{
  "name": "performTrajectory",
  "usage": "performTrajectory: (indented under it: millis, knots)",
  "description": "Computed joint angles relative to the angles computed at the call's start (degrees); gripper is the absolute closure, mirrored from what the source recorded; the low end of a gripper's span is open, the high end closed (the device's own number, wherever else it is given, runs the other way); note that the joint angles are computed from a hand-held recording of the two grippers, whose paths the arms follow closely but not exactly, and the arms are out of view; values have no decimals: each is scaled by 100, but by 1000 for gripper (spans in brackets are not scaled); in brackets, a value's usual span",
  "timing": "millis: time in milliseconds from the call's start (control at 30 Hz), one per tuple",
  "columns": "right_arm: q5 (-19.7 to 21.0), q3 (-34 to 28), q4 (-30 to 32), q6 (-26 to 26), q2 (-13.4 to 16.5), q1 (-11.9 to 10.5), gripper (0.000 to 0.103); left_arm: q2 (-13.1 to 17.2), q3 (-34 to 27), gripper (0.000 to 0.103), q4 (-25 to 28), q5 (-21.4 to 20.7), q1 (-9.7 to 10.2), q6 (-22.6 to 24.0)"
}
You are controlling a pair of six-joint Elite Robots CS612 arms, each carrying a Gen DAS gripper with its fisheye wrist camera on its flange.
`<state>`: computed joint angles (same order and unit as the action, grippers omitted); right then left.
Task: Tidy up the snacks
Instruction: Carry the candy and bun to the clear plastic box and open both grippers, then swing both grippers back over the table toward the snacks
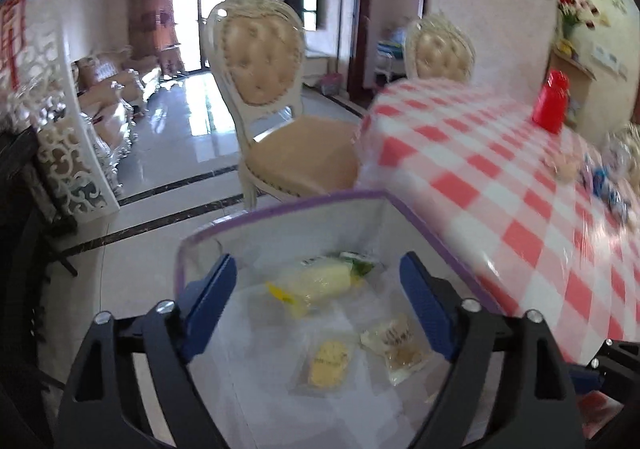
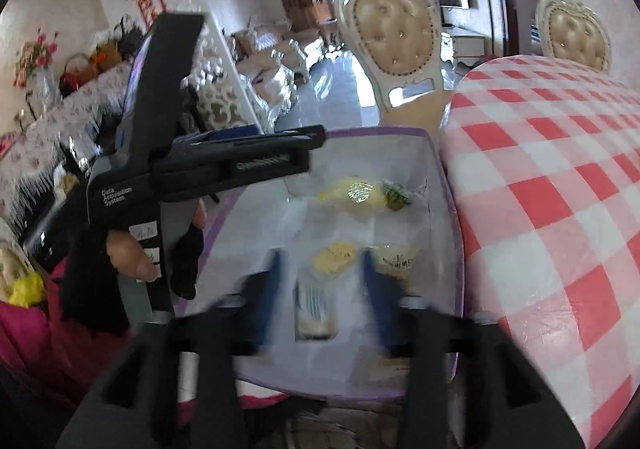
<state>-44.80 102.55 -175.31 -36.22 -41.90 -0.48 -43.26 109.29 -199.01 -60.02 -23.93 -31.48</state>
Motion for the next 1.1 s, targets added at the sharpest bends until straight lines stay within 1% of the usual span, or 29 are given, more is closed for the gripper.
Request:
performTrajectory:
  millis: [33, 67, 133, 200, 233, 300, 333, 367, 400, 433, 467, 500, 533, 567, 600, 633, 667, 733, 767, 867, 900, 933, 1000, 1033, 1067, 1100]
  knots:
    - [126, 6, -26, 43, 5, -43, 52, -5, 9, 9, -57, 17, -7, 10]
    - [158, 35, -178, 155, 2, -100, 52, -5, 32, 8, -209, 58, -37, 64]
    - [65, 106, -685, 521, 12, -215, 52, 17, 9, 6, -343, 93, -92, 153]
    - [-10, 183, -1202, 980, 30, -411, 46, 28, -19, 4, -438, 29, -167, 221]
    - [-85, 220, -1454, 1221, 42, -508, 44, 36, -49, 4, -452, -32, -201, 213]
    - [-325, 320, -2013, 1810, 68, -766, 41, 47, -131, 4, -465, -425, -263, 231]
    - [-440, 341, -2146, 2006, 78, -848, 40, 52, -203, 4, -434, -736, -306, 253]
    - [-631, 342, -2309, 2316, 106, -968, 38, 56, -266, 4, -388, -961, -335, 264]
    - [-735, 333, -2429, 2573, 140, -1077, 38, 71, -367, 4, -303, -1259, -368, 274]
    - [-816, 359, -2590, 2926, 171, -1235, 38, 93, -520, 4, -204, -1743, -406, 333]
    - [-875, 371, -2695, 3171, 197, -1347, 38, 131, -645, 3, -151, -2042, -434, 399]
    - [-959, 387, -2801, 3406, 218, -1453, 36, 180, -848, 3, 18, -2386, -490, 518]
    - [-1115, 411, -2957, 3715, 243, -1581, 35, 229, -994, 2, 136, -2540, -534, 602]
    - [-1189, 416, -3049, 3877, 266, -1672, 33, 328, -1262, 2, 291, -2712, -619, 747]
    - [-1346, 421, -3160, 4095, 289, -1770, 31, 412, -1465, 2, 397, -2731, -688, 829]
    - [-1554, 418, -3225, 4278, 303, -1845, 31, 505, -1673, 2, 523, -2660, -766, 882]
    - [-1661, 416, -3265, 4375, 322, -1901, 30, 632, -1950, 2, 712, -2570, -856, 926]
    - [-1771, 379, -3276, 4595, 368, -2032, 25, 852, -2416, 2, 1043, -2441, -975, 996]
    - [-1899, 321, -3151, 4714, 381, -2101, 22, 1010, -2763, 2, 1329, -2325, -1047, 1036]
    - [-2150, 50, -2714, 4695, 422, -2198, 20, 1434, -3661, 2, 2015, -2209, -1165, 1154]
    - [-2294, -56, -2610, 4701, 442, -2221, 19, 1567, -3946, 2, 2236, -2156, -1201, 1204]
    - [-2423, -206, -2482, 4750, 479, -2222, 19, 1741, -4302, 2, 2489, -2147, -1206, 1242]
    - [-2539, -596, -2134, 4842, 602, -2251, 18, 2112, -5068, 2, 2961, -2270, -1214, 1184]
    - [-2673, -829, -1922, 4914, 672, -2257, 18, 2212, -5269, 2, 3079, -2306, -1213, 1136]
    - [-2762, -949, -1801, 4955, 708, -2294, 18, 2383, -5622, 2, 3254, -2402, -1210, 1006]
    - [-2844, -1129, -1645, 5016, 767, -2300, 18, 2506, -5864, 2, 3322, -2505, -1199, 900]
